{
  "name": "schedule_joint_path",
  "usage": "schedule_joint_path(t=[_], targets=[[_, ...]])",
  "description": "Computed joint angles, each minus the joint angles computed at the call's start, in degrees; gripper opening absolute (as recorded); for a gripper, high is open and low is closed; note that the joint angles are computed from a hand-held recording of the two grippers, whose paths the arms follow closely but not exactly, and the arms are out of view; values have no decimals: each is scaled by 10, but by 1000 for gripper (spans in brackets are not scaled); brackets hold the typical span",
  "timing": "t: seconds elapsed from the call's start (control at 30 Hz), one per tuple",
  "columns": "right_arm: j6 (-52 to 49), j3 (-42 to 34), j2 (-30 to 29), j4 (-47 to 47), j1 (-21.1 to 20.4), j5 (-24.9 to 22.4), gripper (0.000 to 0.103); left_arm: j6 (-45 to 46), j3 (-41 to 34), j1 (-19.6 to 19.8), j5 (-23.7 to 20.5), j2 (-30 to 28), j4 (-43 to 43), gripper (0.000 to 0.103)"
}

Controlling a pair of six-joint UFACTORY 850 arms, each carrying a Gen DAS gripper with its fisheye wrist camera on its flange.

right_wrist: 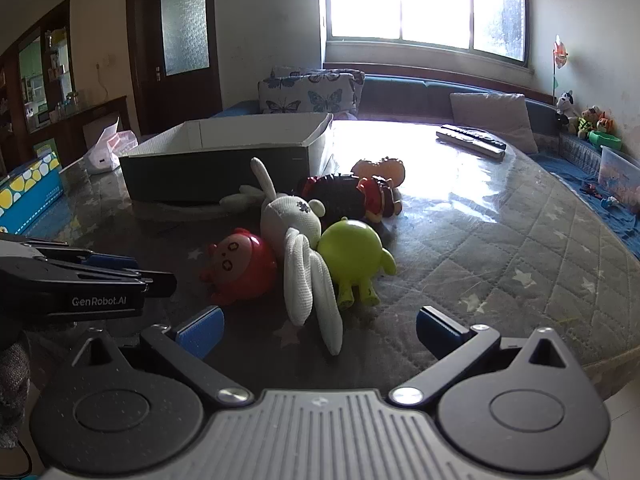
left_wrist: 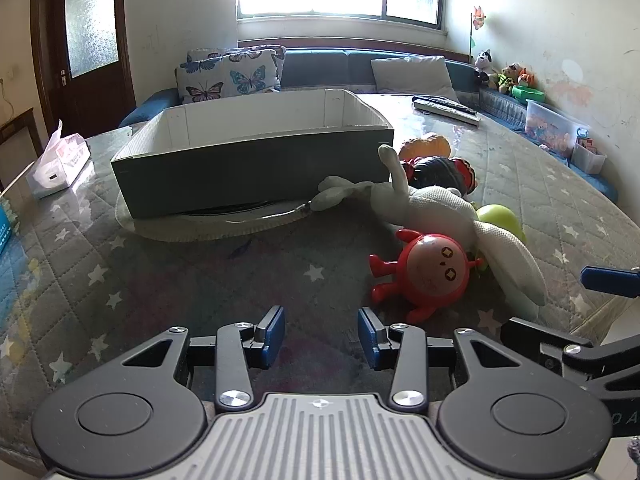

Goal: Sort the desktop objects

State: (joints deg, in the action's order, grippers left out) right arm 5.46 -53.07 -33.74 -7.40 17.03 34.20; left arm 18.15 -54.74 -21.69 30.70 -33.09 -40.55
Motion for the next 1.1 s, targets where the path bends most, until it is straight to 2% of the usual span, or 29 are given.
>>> schedule_joint_path(t=[0.27, 0.67, 0.8, 1.1], targets=[[-4, -6, -4, -6, 4, -15, 103, 4, -2, -1, -3, -2, -2, 43], [-9, -7, -8, 3, 6, -6, 103, -3, -6, 2, -11, -5, 4, 43], [-30, -7, -10, 34, 10, 2, 103, -5, -9, 3, -13, -7, 5, 43], [0, -6, -10, -26, 7, 7, 103, -10, -12, 6, -19, -10, 11, 43]])
